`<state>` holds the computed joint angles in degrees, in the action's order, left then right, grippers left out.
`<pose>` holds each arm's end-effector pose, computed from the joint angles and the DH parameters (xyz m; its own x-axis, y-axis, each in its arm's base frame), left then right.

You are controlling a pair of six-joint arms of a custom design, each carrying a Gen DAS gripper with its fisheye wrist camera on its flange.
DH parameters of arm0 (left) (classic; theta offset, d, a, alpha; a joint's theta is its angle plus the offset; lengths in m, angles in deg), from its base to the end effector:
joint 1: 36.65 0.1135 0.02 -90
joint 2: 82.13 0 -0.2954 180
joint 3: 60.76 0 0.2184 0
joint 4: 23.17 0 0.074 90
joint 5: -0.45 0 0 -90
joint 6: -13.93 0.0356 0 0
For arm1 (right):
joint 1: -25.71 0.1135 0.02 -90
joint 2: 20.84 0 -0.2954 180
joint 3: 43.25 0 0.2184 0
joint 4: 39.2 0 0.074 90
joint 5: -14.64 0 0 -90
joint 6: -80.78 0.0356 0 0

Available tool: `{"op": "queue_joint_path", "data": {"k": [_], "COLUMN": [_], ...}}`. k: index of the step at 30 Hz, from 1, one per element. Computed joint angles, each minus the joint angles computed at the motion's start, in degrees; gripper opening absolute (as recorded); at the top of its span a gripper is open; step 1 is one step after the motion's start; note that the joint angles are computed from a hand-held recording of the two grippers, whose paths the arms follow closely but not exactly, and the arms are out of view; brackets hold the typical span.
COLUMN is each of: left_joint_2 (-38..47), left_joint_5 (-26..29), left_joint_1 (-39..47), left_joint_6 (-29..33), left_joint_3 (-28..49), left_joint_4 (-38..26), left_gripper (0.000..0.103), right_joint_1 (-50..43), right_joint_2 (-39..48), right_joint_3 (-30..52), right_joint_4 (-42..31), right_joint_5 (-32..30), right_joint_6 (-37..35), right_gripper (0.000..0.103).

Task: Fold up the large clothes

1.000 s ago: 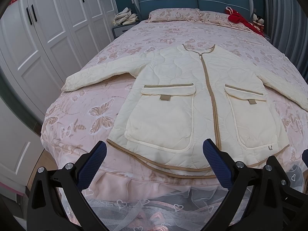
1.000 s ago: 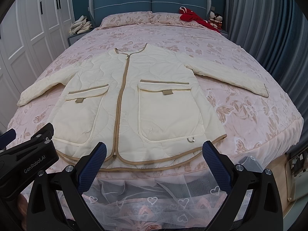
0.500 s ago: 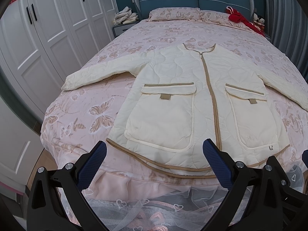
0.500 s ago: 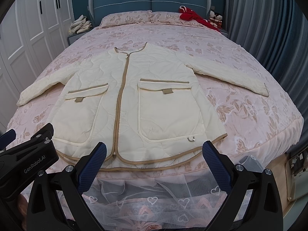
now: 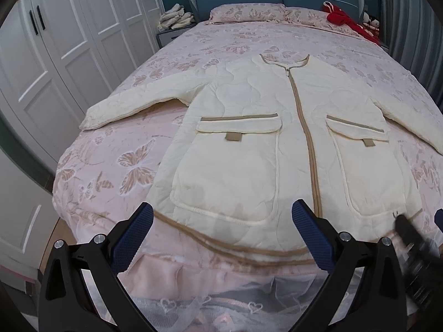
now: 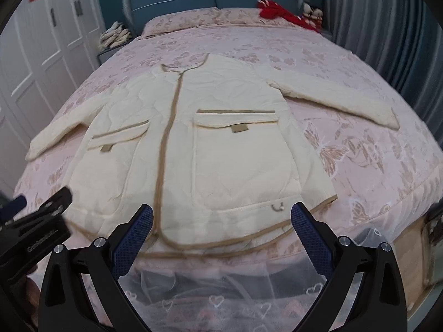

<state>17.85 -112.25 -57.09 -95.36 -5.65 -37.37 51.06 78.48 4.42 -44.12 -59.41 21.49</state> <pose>0.2680 -0.0852 0.1587 -0.8037 -0.0257 -0.5945 -0.1369 0.9803 0.1426 0.2418 0.1038 0.1434 -0.7888 0.1696 -0.5908 0.1489 0.9853 0.0842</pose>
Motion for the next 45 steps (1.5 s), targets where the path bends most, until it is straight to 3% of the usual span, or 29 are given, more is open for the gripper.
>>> {"op": "queue_joint_path", "data": {"k": [5,8,11,15,18,22,25,31,32,33,34,36,39,45], "left_joint_2": [4.63,8.09,10.86,14.41,17.3,20.79,24.14,28.98,29.19,29.33,29.42,29.67,29.56,27.95], "left_joint_5": [2.77,3.47,5.85,3.19,0.9,1.75,2.97,7.57,7.67,7.84,7.81,7.75,8.57,10.63], "left_joint_1": [4.18,6.57,9.0,9.87,10.2,11.22,12.1,14.44,14.59,14.71,14.9,15.22,16.42,18.74], "left_joint_6": [0.31,0.16,-0.02,-0.7,-0.4,0.13,-0.39,-2.67,-2.64,-2.51,-2.36,-2.18,-1.76,-2.24], "left_joint_3": [5.32,9.23,11.94,15.78,19.01,23.37,28.56,36.25,36.36,36.51,36.68,37.27,37.55,36.36], "left_joint_4": [-0.3,-0.7,0.12,0.33,-0.39,-2.57,-6.88,-13.59,-13.28,-13.04,-12.92,-12.89,-12.22,-10.08], "left_gripper": [0.098,0.098,0.098,0.098,0.098,0.098,0.098,0.098,0.098,0.098,0.098,0.098,0.098,0.098], "right_joint_1": [-17.02,-29.37,-40.26,-50.93,-55.34,-59.28,-60.76,-60.11,-59.7,-59.36,-59.1,-57.98,-52.72,-35.44], "right_joint_2": [5.11,10.88,18.59,30.21,37.8,46.53,51.44,58.35,58.82,59.06,58.66,54.37,46.44,36.38], "right_joint_3": [3.11,9.72,20.11,37.39,49.96,64.05,72.4,85.74,87.16,88.42,88.53,81.94,74.52,70.56], "right_joint_4": [4.19,3.98,1.44,-4.5,-10.13,-15.06,-19.4,-26.51,-27.46,-28.41,-28.46,-21.78,-15.33,-14.44], "right_joint_5": [-7.51,-13.64,-17.77,-20.26,-18.76,-19.73,-20.62,-18.2,-17.22,-17.1,-18.32,-20.56,-22.93,-27.63], "right_joint_6": [-5.32,-8.41,-9.22,-7.06,-5.83,-2.73,0.71,0.35,-0.34,-1.03,-0.98,-0.24,-4.94,-14.95], "right_gripper": [0.098,0.098,0.098,0.098,0.098,0.096,0.092,0.06,0.044,0.018,0.011,0.008,0.008,0.008]}}
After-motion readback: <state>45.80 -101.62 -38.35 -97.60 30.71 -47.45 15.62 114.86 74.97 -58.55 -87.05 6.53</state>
